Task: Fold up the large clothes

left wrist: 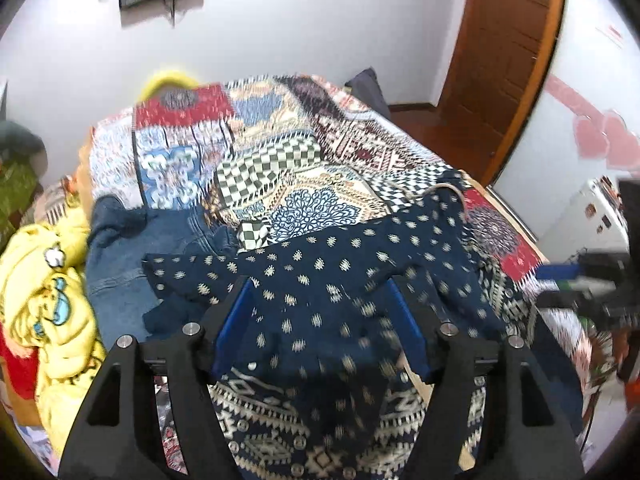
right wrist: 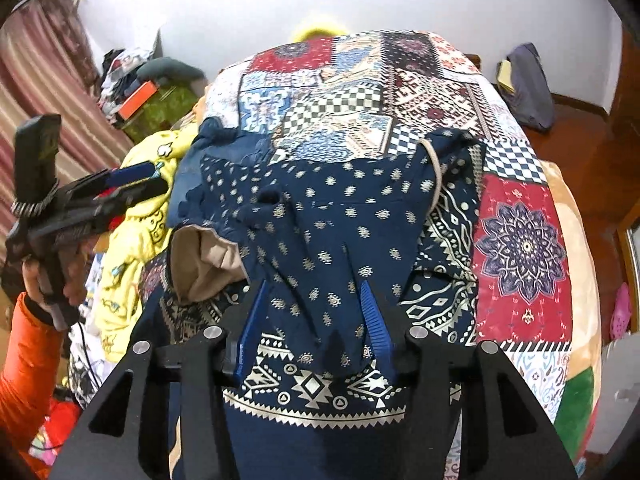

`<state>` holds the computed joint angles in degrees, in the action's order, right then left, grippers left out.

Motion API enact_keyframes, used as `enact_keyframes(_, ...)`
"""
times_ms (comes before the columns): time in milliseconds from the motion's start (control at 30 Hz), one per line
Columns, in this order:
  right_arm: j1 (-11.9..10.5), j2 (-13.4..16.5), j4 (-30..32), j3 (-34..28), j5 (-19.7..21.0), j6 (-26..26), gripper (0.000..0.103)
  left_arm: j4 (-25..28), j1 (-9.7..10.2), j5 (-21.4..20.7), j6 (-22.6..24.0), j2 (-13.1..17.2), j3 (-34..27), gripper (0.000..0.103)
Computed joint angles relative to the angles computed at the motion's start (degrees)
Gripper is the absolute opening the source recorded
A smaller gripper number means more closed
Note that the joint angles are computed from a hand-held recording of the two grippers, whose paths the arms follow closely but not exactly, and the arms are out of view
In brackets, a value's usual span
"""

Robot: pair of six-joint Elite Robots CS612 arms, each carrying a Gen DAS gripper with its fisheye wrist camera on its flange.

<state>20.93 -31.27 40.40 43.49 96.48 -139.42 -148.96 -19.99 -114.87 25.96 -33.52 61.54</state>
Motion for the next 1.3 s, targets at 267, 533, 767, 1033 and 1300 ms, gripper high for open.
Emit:
enact_keyframes(267, -0.1, -1.3, -0.2, 3.5, -0.2, 3.2, 0.044, 8.0, -1.59, 2.7, 5.8, 0.8, 1.2, 0.067)
enact_keyframes(533, -0.5, -2.6, -0.9, 6.9, -0.2, 5.3, 0.044, 3.3, -1.94, 6.9, 13.4, -3.0, 12.2, 0.067)
enact_keyframes(767, -1.0, -2.2, -0.6, 7.1, -0.4, 6.4, 0.044, 1.4, 0.07, 4.4, 11.3, -4.3, 13.7, 0.067)
enact_keyframes(1033, -2.1, -1.6, -0.4, 6.3, 1.0, 6.3, 0.044, -1.9, 3.42, 0.8, 1.4, -1.4, 5.4, 0.083)
enact_keyframes(1300, -4.4, -0.3, -0.2, 5.5, 0.8, 8.7, 0.046, 9.2, 4.86, 5.2, -10.0, 10.5, -15.8, 0.085)
